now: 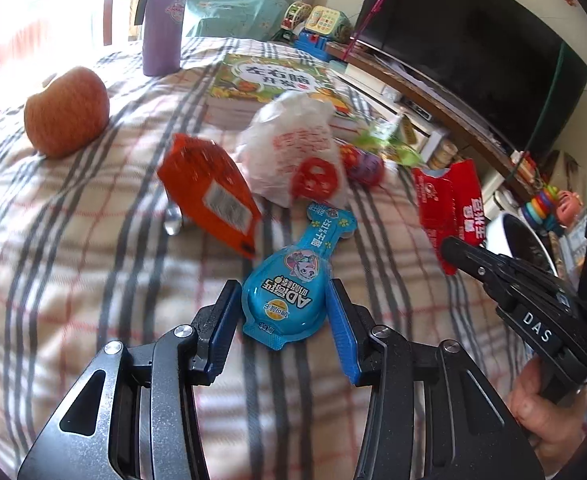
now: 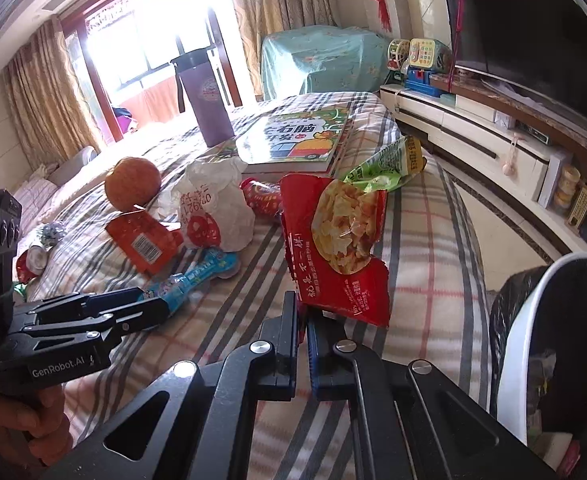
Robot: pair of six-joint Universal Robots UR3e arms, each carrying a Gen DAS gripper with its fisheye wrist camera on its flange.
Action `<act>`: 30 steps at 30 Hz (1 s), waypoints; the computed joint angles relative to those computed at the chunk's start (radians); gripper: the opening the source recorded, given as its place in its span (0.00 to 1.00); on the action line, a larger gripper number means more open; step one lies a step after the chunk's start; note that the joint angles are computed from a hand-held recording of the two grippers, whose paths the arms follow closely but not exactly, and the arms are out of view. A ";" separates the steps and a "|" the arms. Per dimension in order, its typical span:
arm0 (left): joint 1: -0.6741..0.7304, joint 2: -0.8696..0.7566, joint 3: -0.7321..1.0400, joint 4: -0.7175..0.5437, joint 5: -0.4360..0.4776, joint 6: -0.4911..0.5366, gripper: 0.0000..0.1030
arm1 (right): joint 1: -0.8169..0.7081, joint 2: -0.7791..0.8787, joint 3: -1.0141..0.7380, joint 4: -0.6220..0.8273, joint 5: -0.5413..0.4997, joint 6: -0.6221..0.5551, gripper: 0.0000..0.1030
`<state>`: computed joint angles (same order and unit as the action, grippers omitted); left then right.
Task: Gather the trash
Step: 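Grasp the blue drink bottle with the left tool while the right tool grasps the red chip bag, then carry the blue bottle with the left tool while the right tool carries the chip bag over the bin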
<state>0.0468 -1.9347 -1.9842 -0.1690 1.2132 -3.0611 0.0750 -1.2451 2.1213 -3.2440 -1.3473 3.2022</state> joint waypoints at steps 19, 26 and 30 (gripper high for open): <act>-0.097 0.063 -0.086 0.011 0.046 0.019 0.44 | -0.102 -0.267 0.315 -0.045 0.091 0.004 0.04; -0.132 0.056 -0.069 0.025 0.055 0.010 0.40 | -0.159 -0.357 0.390 -0.038 0.124 -0.007 0.04; -0.148 0.064 -0.058 0.011 0.035 -0.004 0.40 | -0.222 -0.444 0.442 -0.006 0.162 -0.037 0.04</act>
<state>-0.1009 -1.8710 -2.0422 -0.1578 1.2477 -3.0649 -0.1470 -1.6888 2.5634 -3.2499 -1.1854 3.1651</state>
